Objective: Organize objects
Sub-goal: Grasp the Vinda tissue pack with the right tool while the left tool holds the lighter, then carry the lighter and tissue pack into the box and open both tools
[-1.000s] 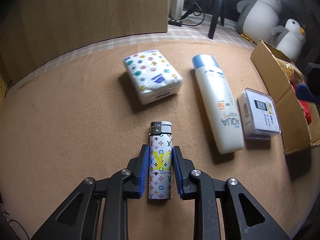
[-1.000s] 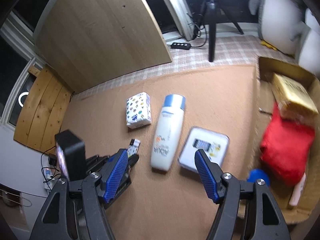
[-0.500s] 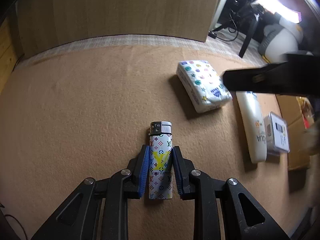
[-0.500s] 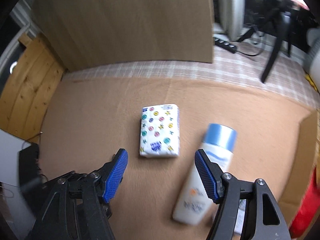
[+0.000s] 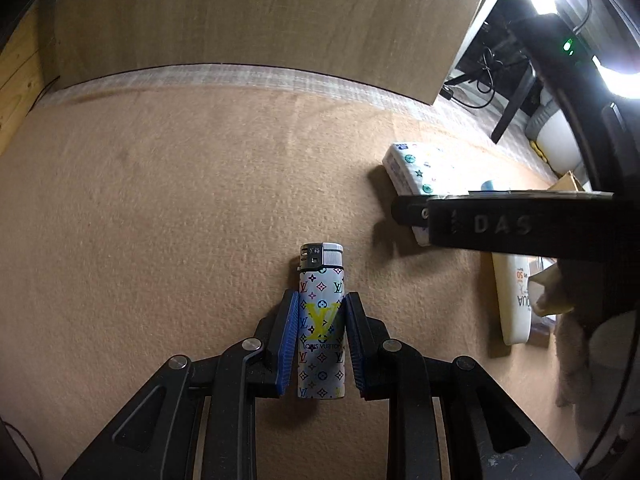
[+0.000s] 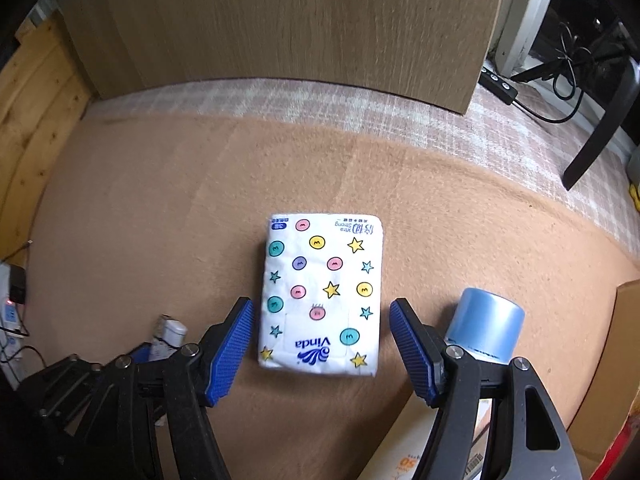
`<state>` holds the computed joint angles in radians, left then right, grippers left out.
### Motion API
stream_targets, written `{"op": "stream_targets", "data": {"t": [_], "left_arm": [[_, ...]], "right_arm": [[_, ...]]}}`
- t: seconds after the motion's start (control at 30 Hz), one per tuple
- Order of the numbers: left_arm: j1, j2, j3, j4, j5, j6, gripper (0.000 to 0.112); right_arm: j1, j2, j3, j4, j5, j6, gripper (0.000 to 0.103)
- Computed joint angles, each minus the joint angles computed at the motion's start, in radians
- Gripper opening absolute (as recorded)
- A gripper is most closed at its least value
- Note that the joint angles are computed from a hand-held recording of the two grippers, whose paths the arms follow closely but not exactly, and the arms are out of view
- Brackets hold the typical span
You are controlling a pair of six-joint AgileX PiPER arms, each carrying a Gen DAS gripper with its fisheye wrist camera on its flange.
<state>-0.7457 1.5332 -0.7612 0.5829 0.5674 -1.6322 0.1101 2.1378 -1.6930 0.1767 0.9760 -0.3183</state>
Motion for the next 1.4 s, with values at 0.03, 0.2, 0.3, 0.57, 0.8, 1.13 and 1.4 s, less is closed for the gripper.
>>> {"op": "stream_targets", "data": {"t": [0.03, 0.2, 0.3, 0.57, 0.8, 1.13, 1.4], "left_arm": [[-0.002, -0.005, 0.003, 0.001, 0.0, -0.007, 0.025], [0.011, -0.011, 0.004, -0.003, -0.01, -0.008, 0.025], [0.024, -0.009, 0.005, -0.005, -0.02, 0.002, 0.025], [0.002, -0.036, 0.038, 0.012, -0.024, -0.05, 0.025], [-0.04, -0.083, 0.081, 0.047, -0.007, -0.132, 0.025], [-0.165, -0.143, 0.006, 0.083, 0.137, -0.187, 0.025], [-0.257, -0.031, -0.288, 0.11, 0.224, -0.096, 0.025]], "right_arm": [[0.003, 0.0, 0.002, -0.006, -0.003, 0.002, 0.066], [0.012, -0.029, 0.047, -0.031, -0.045, 0.001, 0.05], [0.002, -0.042, 0.066, -0.008, -0.049, -0.017, 0.049], [-0.063, -0.147, 0.199, 0.11, -0.08, -0.115, 0.048], [-0.196, -0.348, 0.386, 0.267, -0.072, -0.305, 0.048], [-0.424, -0.532, 0.441, 0.383, 0.023, -0.409, 0.048], [-0.677, -0.588, 0.445, 0.392, 0.062, -0.524, 0.048]]}}
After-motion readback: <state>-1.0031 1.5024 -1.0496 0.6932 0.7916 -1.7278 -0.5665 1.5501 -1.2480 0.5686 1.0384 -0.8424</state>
